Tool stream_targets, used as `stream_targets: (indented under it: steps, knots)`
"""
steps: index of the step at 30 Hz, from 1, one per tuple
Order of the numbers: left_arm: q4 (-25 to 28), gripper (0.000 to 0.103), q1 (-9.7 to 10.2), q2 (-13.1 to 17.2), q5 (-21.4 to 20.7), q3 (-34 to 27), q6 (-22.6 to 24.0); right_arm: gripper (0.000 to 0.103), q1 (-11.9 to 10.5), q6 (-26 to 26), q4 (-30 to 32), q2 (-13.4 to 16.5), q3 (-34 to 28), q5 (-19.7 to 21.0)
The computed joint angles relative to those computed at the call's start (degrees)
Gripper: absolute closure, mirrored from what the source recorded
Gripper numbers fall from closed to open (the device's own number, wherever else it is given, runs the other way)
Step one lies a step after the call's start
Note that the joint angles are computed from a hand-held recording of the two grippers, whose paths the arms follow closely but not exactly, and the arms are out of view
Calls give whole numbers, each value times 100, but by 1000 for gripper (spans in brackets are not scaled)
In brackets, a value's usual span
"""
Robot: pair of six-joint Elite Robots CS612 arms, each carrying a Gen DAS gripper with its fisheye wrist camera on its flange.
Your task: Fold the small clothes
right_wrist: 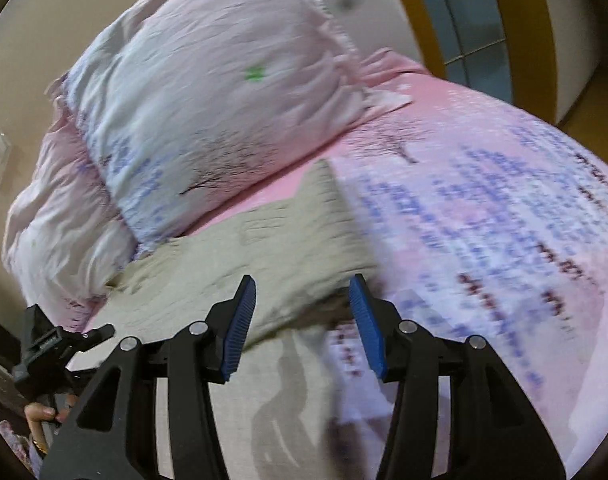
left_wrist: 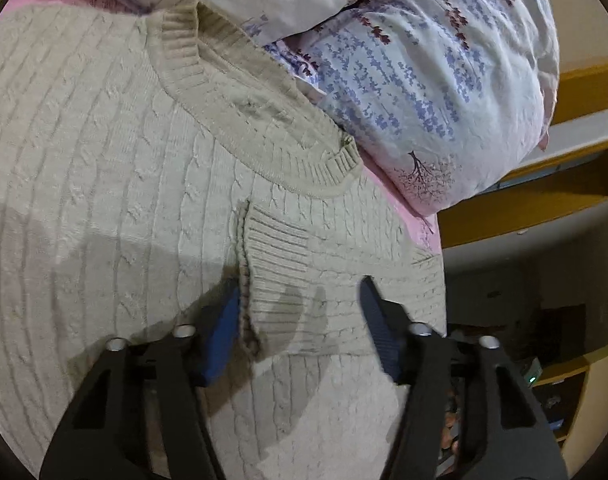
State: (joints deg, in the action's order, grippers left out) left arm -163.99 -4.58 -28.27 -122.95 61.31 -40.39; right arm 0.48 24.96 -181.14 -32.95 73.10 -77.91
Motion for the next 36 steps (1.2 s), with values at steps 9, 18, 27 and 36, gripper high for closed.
stream_targets:
  steps: [9,18,27,36]
  knots:
    - [-566,98,64,108,-104,-100,58,53,35,-420,299,28,-15,-769]
    - [-1200,98,316,-126,749,149,-166,54,79,-944,419,42,-86,-540]
    - [-894,98,393,-176,808,347,-56,60,340,-2247,1228,169,-517,-837]
    - [-572,98,366,-175,1244,358,645,54,389,-1878,750,87,-373,-960]
